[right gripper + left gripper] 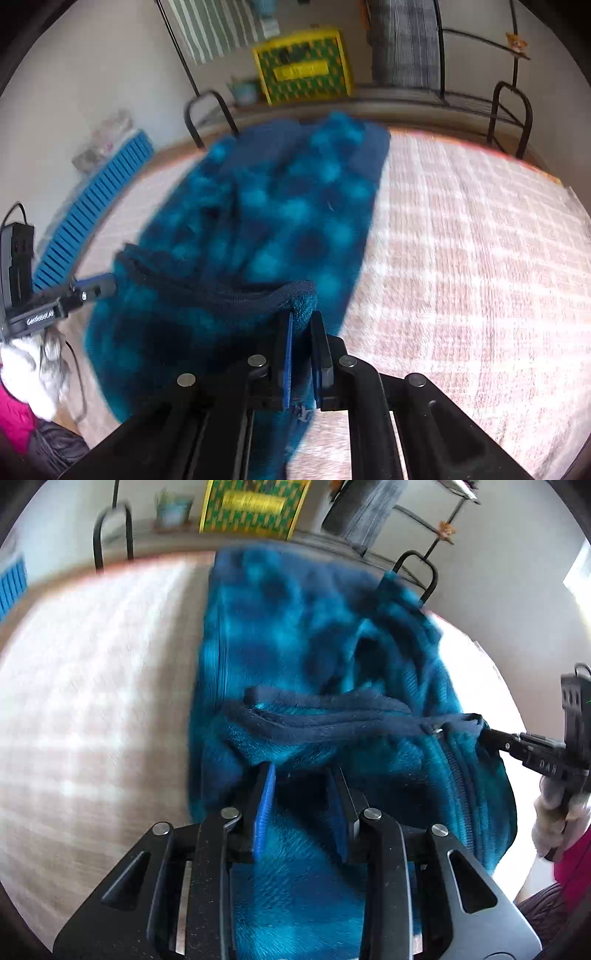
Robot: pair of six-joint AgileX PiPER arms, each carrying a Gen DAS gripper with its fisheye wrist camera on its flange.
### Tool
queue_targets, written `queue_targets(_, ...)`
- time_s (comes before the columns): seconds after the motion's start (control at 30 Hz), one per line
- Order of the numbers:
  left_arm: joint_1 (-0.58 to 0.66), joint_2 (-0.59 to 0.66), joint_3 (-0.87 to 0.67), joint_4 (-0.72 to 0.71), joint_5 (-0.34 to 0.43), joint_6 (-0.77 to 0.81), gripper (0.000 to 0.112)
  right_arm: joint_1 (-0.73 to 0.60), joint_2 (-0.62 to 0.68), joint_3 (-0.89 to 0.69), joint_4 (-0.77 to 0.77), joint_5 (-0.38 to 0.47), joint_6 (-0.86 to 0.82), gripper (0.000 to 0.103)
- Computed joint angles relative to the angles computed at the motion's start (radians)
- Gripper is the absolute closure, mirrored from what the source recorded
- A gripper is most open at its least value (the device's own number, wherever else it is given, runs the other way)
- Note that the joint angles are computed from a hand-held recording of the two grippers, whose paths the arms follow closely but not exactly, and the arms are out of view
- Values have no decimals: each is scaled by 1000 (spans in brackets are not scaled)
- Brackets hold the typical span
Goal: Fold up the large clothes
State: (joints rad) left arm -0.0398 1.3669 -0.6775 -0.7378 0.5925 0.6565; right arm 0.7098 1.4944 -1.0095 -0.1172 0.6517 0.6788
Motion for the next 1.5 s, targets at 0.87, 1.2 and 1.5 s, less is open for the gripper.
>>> queue_targets(0.87,192,464,-884,67,303,-90,82,-313,149,-385,240,22,-406,82)
queue_targets(1.2,103,840,-1265,167,341,-214,73,-344,642,-790,349,82,-553,82)
queue_targets(1.5,62,1089,-1578,323,402,-400,49,-388,634,-756,487,64,-759,69)
